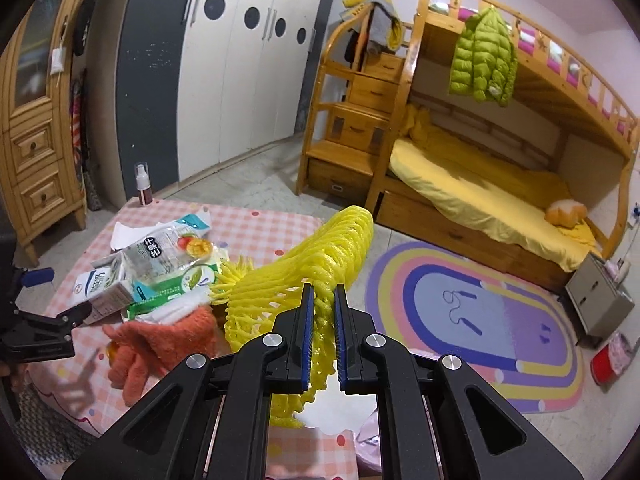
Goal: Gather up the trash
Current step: 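Lift the yellow foam net off the table with the right tool, then grasp the clear printed plastic bag with the left tool while the right tool holds the net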
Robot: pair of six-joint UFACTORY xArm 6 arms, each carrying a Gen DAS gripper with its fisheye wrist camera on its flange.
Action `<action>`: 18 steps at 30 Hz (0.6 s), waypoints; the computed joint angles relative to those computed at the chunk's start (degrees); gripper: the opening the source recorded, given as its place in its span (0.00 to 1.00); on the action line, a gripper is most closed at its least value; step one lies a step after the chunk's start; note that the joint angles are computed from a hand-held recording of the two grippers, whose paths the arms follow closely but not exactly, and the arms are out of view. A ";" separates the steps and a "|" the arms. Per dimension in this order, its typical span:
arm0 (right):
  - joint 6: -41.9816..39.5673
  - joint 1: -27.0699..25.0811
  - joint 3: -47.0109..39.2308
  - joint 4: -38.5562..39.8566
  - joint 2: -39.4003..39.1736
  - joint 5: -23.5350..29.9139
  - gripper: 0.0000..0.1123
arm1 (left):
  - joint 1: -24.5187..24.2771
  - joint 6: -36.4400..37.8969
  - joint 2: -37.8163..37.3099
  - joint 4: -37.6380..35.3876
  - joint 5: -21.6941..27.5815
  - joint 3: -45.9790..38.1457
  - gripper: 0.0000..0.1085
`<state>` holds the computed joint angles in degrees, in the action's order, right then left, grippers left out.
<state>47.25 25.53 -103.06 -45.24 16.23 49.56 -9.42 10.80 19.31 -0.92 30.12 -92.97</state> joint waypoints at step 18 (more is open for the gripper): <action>-2.60 -3.44 1.62 6.04 1.22 -5.29 0.09 | -5.35 2.30 18.46 4.76 7.62 -25.22 0.83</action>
<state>44.65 22.10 -101.44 -39.20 17.44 44.27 -14.77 13.10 37.77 3.84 37.74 -118.19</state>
